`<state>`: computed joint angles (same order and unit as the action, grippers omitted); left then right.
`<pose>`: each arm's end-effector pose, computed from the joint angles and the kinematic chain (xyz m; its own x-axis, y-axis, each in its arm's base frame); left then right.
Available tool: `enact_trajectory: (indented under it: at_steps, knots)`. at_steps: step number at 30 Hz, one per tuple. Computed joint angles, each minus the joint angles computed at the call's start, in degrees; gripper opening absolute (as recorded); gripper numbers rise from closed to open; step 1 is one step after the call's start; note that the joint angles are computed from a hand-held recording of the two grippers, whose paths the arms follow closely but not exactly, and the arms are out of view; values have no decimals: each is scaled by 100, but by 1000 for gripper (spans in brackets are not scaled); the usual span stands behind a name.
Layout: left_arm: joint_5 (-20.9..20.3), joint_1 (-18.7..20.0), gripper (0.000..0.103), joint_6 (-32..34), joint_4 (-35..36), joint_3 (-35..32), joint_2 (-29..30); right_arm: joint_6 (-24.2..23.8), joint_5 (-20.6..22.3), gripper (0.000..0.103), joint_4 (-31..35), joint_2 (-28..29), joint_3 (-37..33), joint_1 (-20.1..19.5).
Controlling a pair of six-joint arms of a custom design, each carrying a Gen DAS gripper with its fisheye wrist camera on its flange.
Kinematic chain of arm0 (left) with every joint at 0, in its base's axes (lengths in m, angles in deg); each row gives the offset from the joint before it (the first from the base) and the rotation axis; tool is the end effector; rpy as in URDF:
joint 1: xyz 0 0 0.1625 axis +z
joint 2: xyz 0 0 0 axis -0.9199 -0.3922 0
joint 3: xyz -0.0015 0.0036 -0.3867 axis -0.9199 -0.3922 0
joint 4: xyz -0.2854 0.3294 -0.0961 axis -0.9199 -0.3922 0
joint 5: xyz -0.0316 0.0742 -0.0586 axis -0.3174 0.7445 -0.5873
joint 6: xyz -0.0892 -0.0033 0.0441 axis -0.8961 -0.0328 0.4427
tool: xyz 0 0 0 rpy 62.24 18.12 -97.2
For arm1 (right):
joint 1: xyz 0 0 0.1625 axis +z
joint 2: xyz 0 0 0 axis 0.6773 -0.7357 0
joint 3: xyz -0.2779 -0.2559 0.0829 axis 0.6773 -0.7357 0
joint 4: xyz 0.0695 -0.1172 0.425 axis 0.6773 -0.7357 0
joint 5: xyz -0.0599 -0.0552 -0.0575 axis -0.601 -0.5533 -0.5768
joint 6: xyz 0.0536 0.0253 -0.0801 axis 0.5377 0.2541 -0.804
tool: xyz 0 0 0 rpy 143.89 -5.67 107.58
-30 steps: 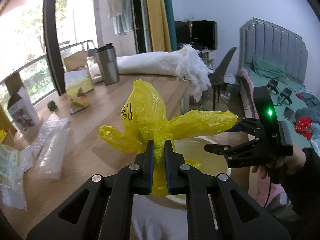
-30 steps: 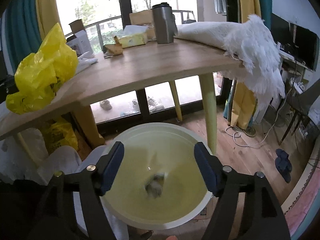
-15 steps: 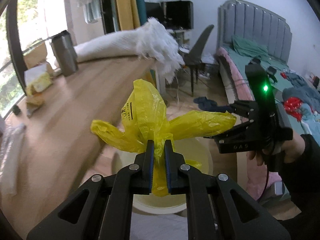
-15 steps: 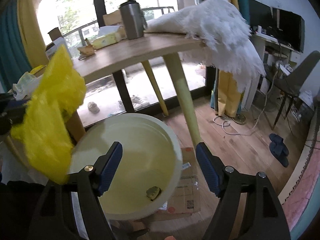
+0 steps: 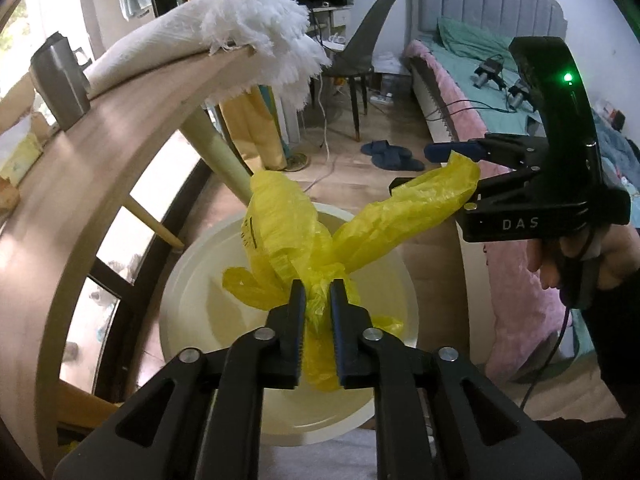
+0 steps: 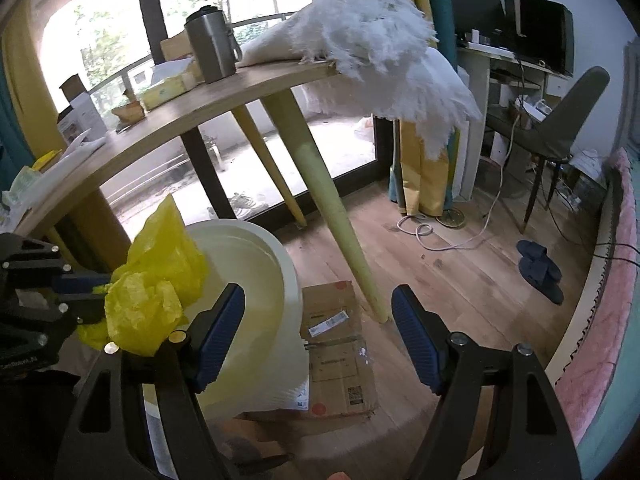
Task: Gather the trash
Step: 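Lower the yellow bag into the cream bucket and open the left gripper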
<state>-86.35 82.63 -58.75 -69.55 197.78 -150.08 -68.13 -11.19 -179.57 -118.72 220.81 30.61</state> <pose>-0.4048 -0.3144 0.0264 -0.5323 0.5708 -0.6252 0.7707 0.6323 -0.0789 0.0407 -0.3216 0.3306 -0.8303 -0.2830 0.4802 -0.5162 0.7154 -0.4709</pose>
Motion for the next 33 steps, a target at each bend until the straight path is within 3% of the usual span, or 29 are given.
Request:
enact_trajectory:
  at_steps: [3, 15, 23, 33]
  knots:
    - [-78, 27, 34, -70, -2, -21, 8, 9, -2, 76, 0, 1, -9, -19]
    - [97, -216, 40, -380, 134, 237, -446, 74, -300, 76, -146, -39, -77, 480]
    - [593, -606, 41, -749, 174, 687, -1183, 271, -805, 76, -249, 94, -140, 1294]
    - [1135, -1052, 41, -1682, 1123, 1195, -2367, 596, -1296, 76, -342, 432, -208, 2388]
